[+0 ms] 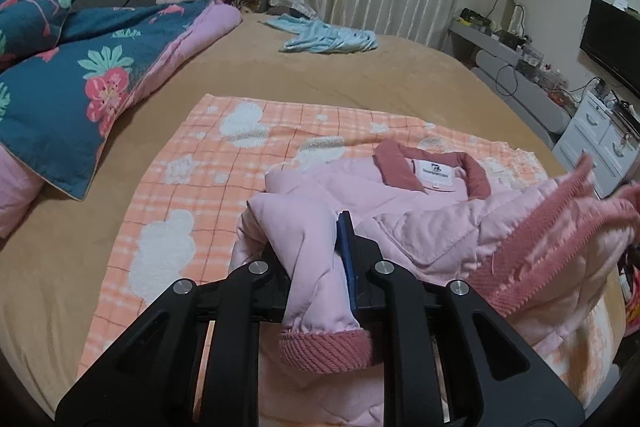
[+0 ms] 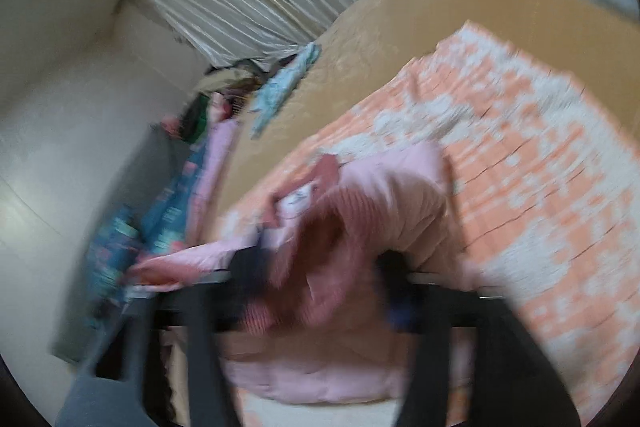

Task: Fold large clothes
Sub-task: 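Lift the hem with both tools and fold it toward the collar, then release the hem onto the folded jacket with both tools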

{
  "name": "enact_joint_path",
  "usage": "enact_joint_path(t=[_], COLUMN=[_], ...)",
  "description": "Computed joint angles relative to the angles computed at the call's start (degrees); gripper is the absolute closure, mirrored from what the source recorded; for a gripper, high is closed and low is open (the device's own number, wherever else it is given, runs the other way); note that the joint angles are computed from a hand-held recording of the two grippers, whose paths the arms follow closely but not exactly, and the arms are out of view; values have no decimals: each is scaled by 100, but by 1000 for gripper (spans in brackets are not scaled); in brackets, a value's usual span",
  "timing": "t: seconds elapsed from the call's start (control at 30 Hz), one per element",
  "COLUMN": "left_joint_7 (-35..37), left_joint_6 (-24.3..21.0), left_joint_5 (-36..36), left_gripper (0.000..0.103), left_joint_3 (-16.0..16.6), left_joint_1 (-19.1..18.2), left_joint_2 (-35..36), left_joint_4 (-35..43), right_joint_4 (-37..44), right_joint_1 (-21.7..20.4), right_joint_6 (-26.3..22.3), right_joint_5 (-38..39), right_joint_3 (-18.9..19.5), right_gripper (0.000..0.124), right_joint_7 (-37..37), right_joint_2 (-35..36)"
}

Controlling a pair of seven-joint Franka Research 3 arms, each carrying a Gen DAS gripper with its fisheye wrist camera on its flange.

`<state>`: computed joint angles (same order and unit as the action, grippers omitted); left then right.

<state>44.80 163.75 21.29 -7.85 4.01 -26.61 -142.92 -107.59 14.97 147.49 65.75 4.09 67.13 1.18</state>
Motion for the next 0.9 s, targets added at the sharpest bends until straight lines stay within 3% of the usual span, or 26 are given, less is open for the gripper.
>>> enact_joint_path(t=[0.07, 0.1, 0.17, 0.27, 0.37, 0.47, 0.5, 0.53, 0.63, 0.7, 0.77, 0.9], left_joint_7=[-25, -32, -42, -70, -81, 78, 145, 130, -280, -478, -587, -507], left_joint_6=[53, 97, 198, 344, 441, 639, 777, 937, 930, 839, 724, 533], left_joint_5=[-9, -23, -55, -83, -163, -391, -453, -407, 253, 576, 710, 510], left_gripper=[92, 92, 90, 83, 72, 51, 25, 15, 13, 10, 10, 9], left_joint_3=[14, 31, 62, 69, 84, 258, 309, 219, -580, -840, -824, -287], left_joint_1=[13, 11, 6, 8, -40, -269, -332, -248, 609, 919, 959, 538], left_joint_2=[102, 135, 205, 289, 333, 257, 218, 110, -278, -567, -744, -815], left_joint_4=[30, 27, 21, 31, 67, 41, 6, -51, -71, -187, -368, -913], right_joint_4=[-102, -164, -367, -633, -874, -1111, -1165, -1205, -1290, -1319, -1343, -1371], right_joint_1=[0, -14, 34, 127, 179, 242, 268, 291, 351, 384, 414, 435], right_joint_6=[200, 154, 460, 895, 1012, 1192, 1252, 1306, 1458, 1568, 1680, 1862], right_joint_5=[405, 861, 868, -459, -1652, -2514, -2680, -2732, -2936, -3197, -3447, -4349], right_joint_3=[-2, -26, -12, 50, 70, 103, 117, 126, 153, 168, 180, 165], right_gripper=[32, 32, 32, 31, 31, 31, 31, 31, 31, 31, 31, 31], right_joint_7=[-277, -775, -1131, -549, 115, 549, 589, 581, 602, 701, 756, 1202], right_joint_2=[-90, -156, -308, -324, -235, -179, -152, -130, -93, -93, -106, -61])
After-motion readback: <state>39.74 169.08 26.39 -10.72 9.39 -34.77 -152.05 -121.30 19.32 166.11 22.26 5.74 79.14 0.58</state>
